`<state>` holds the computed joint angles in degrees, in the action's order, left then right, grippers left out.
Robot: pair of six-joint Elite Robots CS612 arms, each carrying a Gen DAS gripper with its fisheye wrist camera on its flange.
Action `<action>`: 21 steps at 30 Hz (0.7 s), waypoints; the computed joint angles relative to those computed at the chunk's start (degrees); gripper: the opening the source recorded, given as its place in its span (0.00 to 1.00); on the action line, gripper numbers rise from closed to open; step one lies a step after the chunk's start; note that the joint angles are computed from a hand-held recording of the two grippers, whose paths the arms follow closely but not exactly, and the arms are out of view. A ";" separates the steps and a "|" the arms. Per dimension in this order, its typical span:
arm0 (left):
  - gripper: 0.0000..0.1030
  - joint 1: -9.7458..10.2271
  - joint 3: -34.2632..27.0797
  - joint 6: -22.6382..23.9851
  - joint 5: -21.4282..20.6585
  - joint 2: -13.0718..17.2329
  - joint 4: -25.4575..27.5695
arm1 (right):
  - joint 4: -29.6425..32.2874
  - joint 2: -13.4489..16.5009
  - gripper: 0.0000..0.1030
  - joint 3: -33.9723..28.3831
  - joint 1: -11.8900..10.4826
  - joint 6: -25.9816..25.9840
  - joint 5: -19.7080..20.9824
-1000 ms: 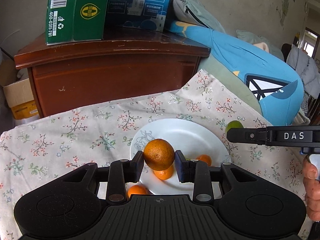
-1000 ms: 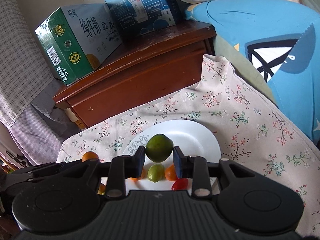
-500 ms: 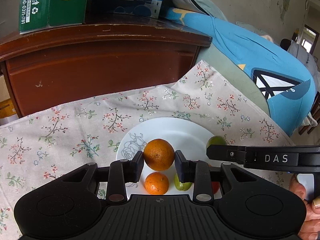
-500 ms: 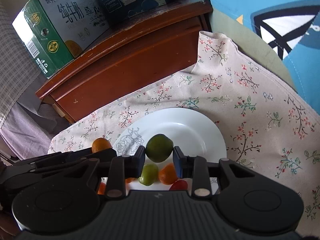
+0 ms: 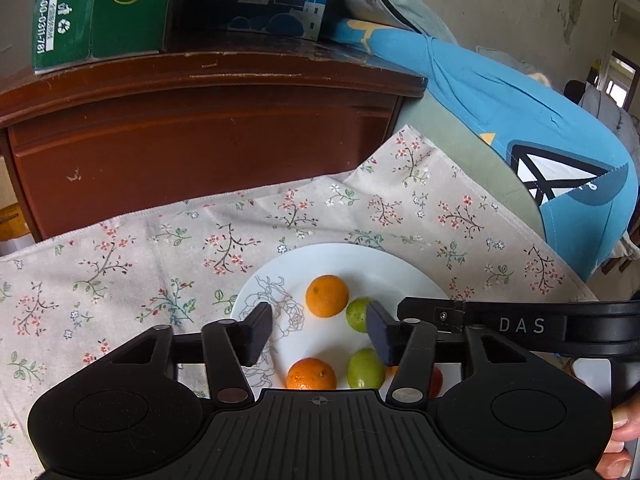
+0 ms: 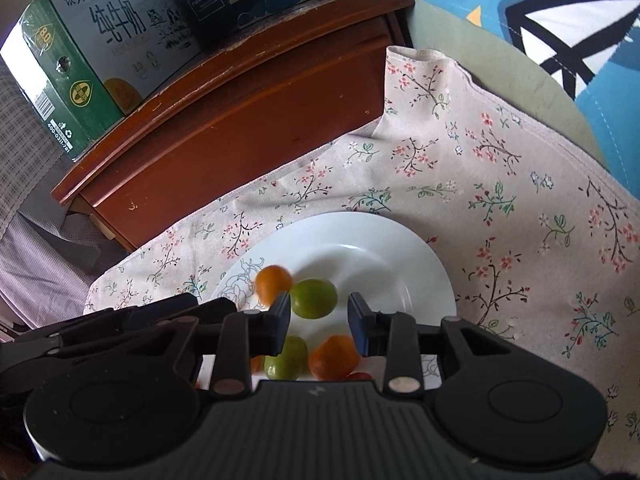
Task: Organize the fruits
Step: 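Withdraw both open tools from the plate back toward the fruit pile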
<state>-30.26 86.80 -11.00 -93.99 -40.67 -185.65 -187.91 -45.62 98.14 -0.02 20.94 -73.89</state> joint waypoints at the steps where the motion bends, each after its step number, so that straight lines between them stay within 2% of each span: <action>1: 0.60 -0.03 0.19 -0.32 0.34 -0.21 -0.26 | -0.08 -0.07 0.32 0.03 -0.05 0.03 0.24; 4: 0.63 0.05 0.89 -0.78 0.80 -1.05 -0.92 | -0.98 -0.26 0.32 0.23 -0.04 0.01 0.77; 9: 0.75 0.21 2.73 -0.93 3.09 -2.93 -0.94 | -2.39 -0.81 0.33 0.80 0.48 -2.54 0.42; 16: 0.77 0.44 5.55 -1.17 6.58 -4.97 -0.90 | -3.73 -1.89 0.36 2.43 1.21 -6.03 0.13; 21: 0.77 0.86 8.28 -2.98 8.33 -6.49 -1.85 | -4.09 -2.60 0.36 3.54 1.30 -5.94 0.80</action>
